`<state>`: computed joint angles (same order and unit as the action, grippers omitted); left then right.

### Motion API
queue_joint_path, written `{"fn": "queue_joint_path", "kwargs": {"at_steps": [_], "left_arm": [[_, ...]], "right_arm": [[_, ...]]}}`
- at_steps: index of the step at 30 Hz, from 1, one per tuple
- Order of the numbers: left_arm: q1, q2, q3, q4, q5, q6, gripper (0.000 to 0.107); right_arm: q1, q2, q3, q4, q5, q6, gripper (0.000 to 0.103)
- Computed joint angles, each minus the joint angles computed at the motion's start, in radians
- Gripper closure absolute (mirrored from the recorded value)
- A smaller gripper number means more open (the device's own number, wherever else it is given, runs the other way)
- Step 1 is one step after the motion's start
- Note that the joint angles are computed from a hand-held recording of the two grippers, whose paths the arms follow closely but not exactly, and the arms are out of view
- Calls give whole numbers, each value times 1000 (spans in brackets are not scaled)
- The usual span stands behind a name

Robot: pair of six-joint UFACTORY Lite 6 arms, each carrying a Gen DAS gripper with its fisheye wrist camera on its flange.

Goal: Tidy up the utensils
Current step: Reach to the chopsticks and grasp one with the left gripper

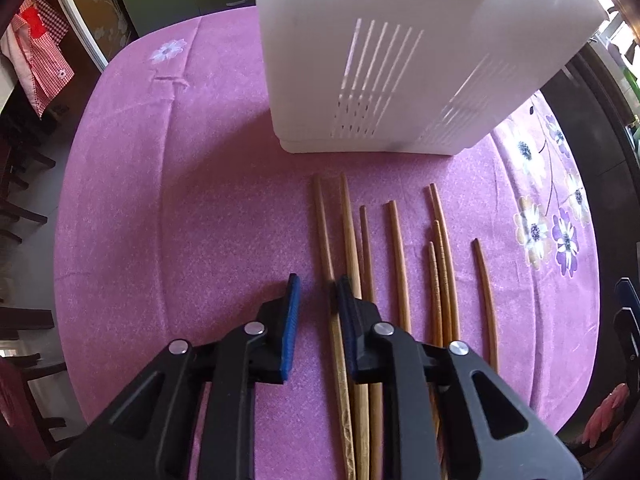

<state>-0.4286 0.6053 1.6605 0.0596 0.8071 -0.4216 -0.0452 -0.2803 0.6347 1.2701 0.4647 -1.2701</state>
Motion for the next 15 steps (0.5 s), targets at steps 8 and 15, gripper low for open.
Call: {"fn": "queue_joint_path", "kwargs": {"at_steps": [8, 15], "left_arm": [[-65, 50, 63, 59, 22, -71, 101], [-31, -159, -144, 47, -70, -36, 101]], "right_arm": [[73, 35, 52, -173, -37, 154, 62], [128, 69, 103, -258, -43, 245, 62]]}}
